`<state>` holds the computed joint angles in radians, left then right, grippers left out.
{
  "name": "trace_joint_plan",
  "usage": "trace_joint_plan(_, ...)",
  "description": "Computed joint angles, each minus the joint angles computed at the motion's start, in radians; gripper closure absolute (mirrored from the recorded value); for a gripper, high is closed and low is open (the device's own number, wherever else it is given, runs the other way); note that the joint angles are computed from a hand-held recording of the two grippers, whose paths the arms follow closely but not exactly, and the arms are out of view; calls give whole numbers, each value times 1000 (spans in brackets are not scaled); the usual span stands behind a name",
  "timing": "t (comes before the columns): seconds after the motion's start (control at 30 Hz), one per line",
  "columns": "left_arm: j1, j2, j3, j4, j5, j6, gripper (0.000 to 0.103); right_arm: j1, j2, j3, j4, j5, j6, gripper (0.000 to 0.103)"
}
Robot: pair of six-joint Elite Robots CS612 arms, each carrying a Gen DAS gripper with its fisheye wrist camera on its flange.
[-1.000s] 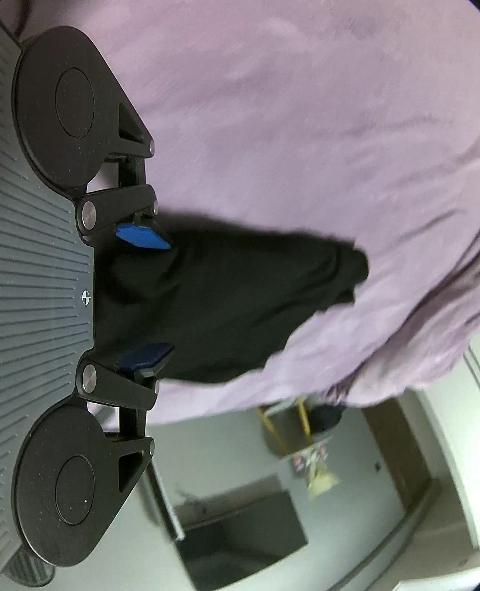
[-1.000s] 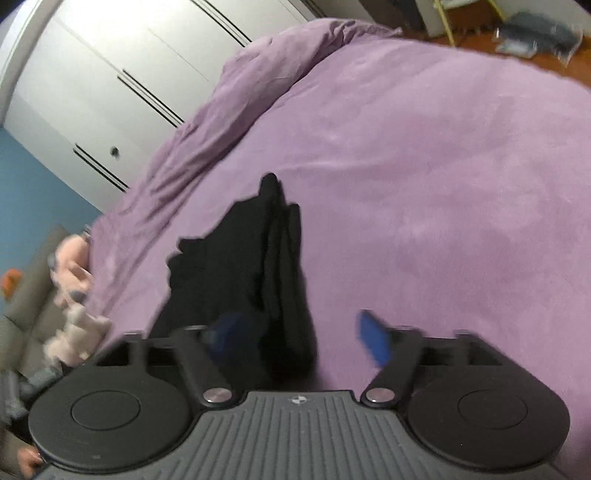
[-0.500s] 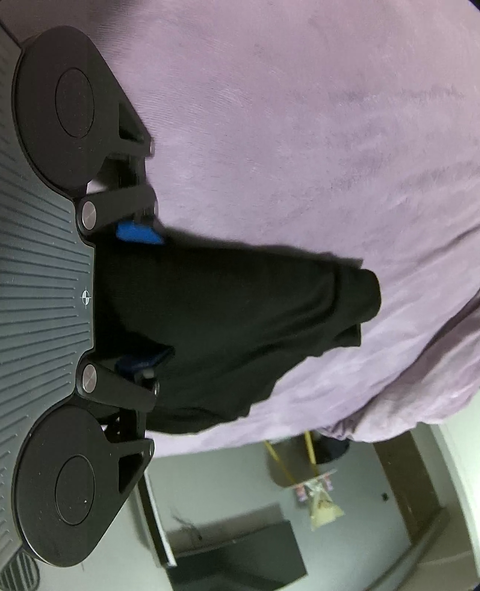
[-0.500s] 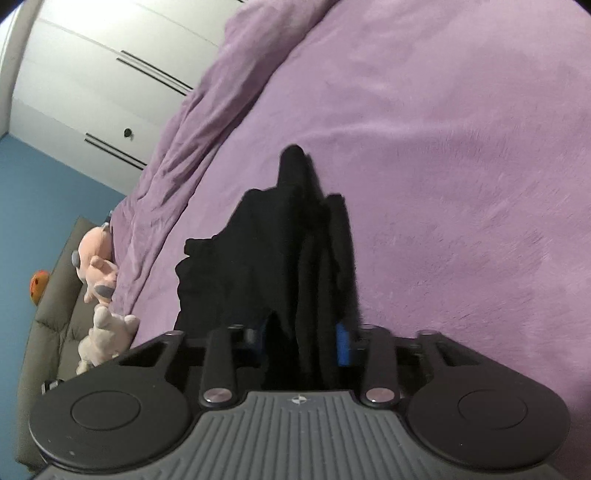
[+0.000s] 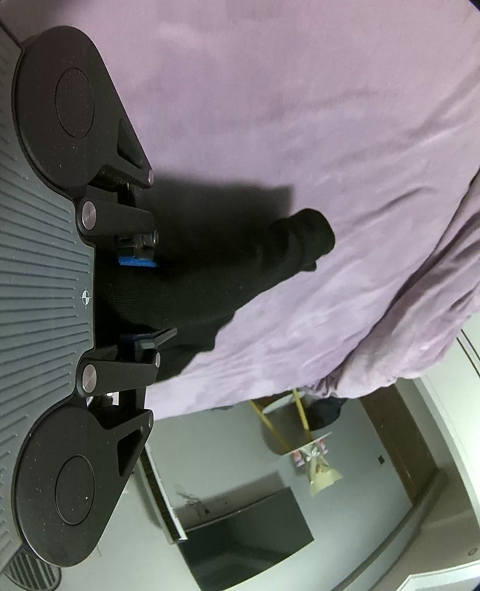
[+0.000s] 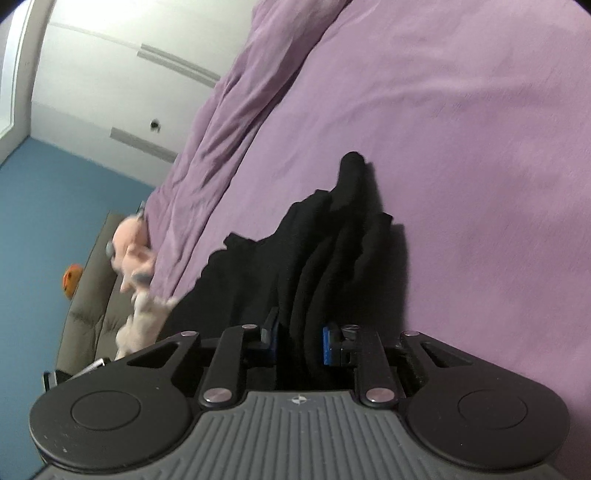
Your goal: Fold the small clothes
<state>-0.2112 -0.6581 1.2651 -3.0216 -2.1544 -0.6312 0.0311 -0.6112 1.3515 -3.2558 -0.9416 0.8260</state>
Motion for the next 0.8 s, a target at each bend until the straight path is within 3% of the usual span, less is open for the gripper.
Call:
trace_joint_plan(0.2, 33, -125, 179, 68, 36, 121, 70, 38, -51, 65, 155, 105, -142, 83)
trace_joint_plan(0.27, 41, -154, 231, 91, 44, 142, 68, 55, -78, 93, 228, 90, -230, 81)
trace_joint_plan(0.33, 42, -173, 262, 124, 88, 154, 65, 71, -109, 117, 252, 12, -316, 73)
trace_joint_plan(0.37, 37, -184, 277, 133, 146, 156, 65, 80, -126, 126, 266, -47, -346, 66)
trace_joint_plan(0.43, 24, -202, 300, 105, 269, 168, 65, 102, -158, 142, 250, -205, -378, 57)
trace_joint_plan(0.53, 4, -203, 302, 41, 362, 172, 62, 146, -170, 131, 166, -411, -444, 53)
trace_joint_plan(0.63, -31, -183, 288, -14, 487, 217, 52, 181, -137, 69, 147, -435, -511, 52)
trace_joint_plan(0.7, -60, -157, 269, -43, 590, 263, 52, 198, -101, 18, 161, -431, -544, 53)
trace_joint_plan(0.8, -80, -117, 230, -33, 651, 298, 52, 228, -39, -75, 234, -538, -548, 57)
